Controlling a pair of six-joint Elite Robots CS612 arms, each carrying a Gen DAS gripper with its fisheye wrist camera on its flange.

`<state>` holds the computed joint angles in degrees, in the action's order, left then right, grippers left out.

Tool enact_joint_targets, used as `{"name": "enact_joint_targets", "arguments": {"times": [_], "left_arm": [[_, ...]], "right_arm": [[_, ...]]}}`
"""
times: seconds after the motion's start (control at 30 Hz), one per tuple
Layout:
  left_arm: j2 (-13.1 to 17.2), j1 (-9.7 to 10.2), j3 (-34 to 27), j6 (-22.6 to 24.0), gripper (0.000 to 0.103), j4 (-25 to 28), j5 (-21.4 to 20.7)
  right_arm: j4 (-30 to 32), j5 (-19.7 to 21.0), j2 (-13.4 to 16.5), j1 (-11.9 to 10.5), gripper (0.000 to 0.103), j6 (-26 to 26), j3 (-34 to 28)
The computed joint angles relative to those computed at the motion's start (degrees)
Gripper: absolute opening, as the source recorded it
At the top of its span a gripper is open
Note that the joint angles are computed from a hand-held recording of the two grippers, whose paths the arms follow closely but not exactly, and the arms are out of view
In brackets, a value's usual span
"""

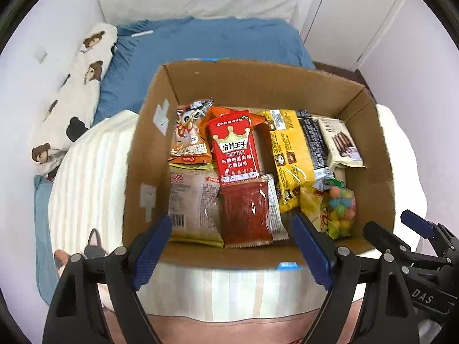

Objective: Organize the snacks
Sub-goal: 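Carry both items into the box and open both tools to release them, then move both tools back from the box toward the last two wrappers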

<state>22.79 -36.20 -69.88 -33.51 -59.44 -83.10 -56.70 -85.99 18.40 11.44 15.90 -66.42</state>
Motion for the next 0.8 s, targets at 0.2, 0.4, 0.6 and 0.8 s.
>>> {"name": "enact_joint_targets", "arguments": {"times": [0.2,0.4,0.6,0.8], "left_arm": [[2.1,-1.76,-7.0,-1.2,0.086,0.1,4.9],[3.2,-3.93,-13.0,-0.7,0.086,-0.4,10.2],[3.8,-5.33,-17.0,-1.1,0.086,0.0,12.5],[4.2,-6.53,-19.9,-2.0,0.086,0.5,14.5]], "right_arm": [[0.1,-1.6,1.6,0.6,0.096,-0.6,-6.7],[-0.2,-3.0,2.4,1.2,0.096,-1.5,-12.3],[-0.6,-3.2,2.7,1.8,0.096,-1.6,-16.7],[-0.7,-2.5,2.8,2.2,0.096,-1.4,-19.4]]}}
